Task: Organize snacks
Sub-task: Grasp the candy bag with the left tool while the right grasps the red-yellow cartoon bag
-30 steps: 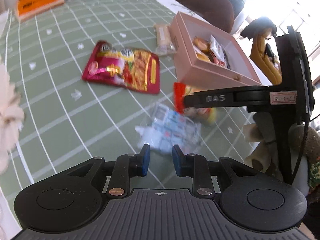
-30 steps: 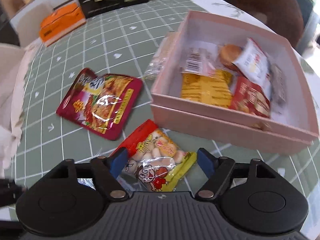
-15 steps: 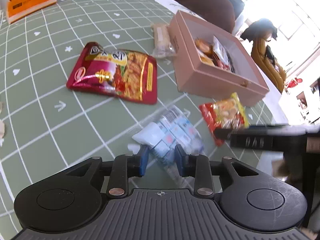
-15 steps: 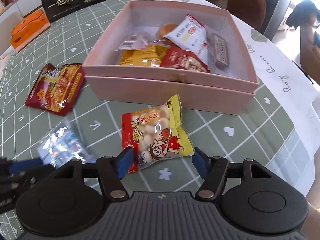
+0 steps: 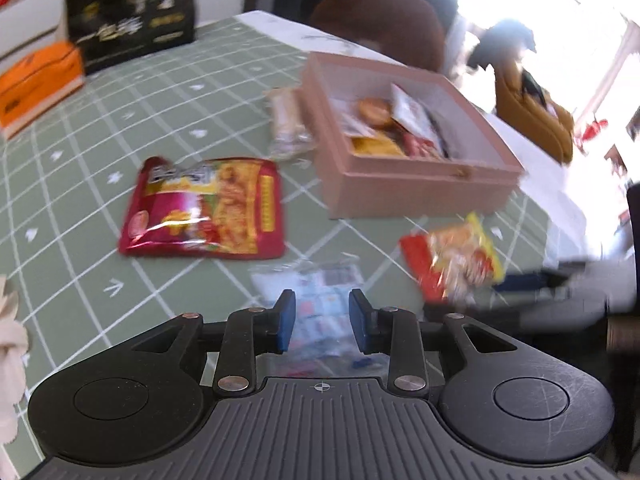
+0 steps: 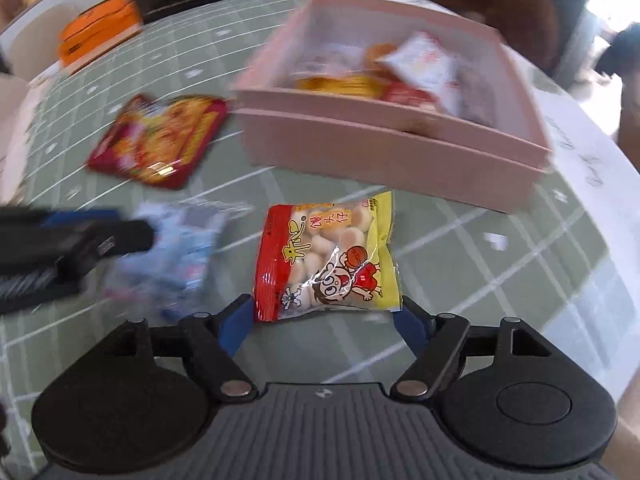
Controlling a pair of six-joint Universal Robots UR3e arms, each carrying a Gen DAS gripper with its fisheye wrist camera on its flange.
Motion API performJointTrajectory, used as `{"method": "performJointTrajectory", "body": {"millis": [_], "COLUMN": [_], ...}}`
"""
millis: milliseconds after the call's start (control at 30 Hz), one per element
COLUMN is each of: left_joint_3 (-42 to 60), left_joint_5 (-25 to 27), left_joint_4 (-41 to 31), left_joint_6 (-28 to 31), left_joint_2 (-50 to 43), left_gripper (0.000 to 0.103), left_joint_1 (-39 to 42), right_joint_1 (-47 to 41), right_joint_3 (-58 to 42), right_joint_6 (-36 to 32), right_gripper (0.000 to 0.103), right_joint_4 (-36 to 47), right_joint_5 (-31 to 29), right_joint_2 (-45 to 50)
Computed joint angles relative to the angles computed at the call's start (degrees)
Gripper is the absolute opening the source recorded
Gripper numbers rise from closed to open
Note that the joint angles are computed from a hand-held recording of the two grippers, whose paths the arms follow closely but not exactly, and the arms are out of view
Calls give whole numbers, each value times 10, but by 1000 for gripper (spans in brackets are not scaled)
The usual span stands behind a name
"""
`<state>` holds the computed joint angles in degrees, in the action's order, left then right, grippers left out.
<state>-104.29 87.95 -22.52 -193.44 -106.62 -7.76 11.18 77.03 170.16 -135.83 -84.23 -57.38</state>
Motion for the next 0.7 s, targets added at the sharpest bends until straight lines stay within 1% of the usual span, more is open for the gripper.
{"method": "performJointTrajectory", "body": {"millis": [100, 167, 267, 333, 367, 400, 467, 533, 567, 633, 667, 700], "left_joint_3": [38, 63, 90, 107, 115, 119, 125, 115, 115, 122, 114, 108], "left_joint_5": [14, 41, 56, 60, 62, 64, 72, 75, 87, 137, 134, 125], "left_joint_4": [-26, -30, -43, -52, -55, -57, -60, -50, -48, -60, -54, -48], "left_joint_6": [15, 27, 40, 47, 52, 59, 73, 84, 87, 83, 82, 81], "left_joint_2": [-30, -51, -70, -82, -87, -91, -95, -93, -93, -98, -95, -92], "left_gripper": [34, 34, 36, 45, 47, 49, 49, 50, 50, 51, 53, 52], "left_joint_1": [-25, -48, -66, -73, -77, -79, -84, -83, -84, -96, -91, -86], "right_joint_1": [-25, -38, -51, -57, -58, -59, -62, -65, -66, -67, -67, -68], "right_joint_3": [4, 12, 31, 45, 52, 59, 73, 73, 75, 81, 82, 86], "right_joint_6": [5, 3, 2, -8, -13, -16, -20, -21, -22, -20, -17, -14], "right_gripper": [76, 76, 77, 78, 79, 80, 83, 89, 90, 94, 95, 96], "right_joint_4": [-5, -10, -24, -38, -46, -53, -68, -75, -80, -89, -94, -101], "right_joint_5": [-1, 0, 5, 10, 11, 13, 16, 20, 20, 19, 18, 18], "right_joint_2": [-1, -5, -13, -17, -19, -21, -24, -20, -19, -21, -19, -19]}}
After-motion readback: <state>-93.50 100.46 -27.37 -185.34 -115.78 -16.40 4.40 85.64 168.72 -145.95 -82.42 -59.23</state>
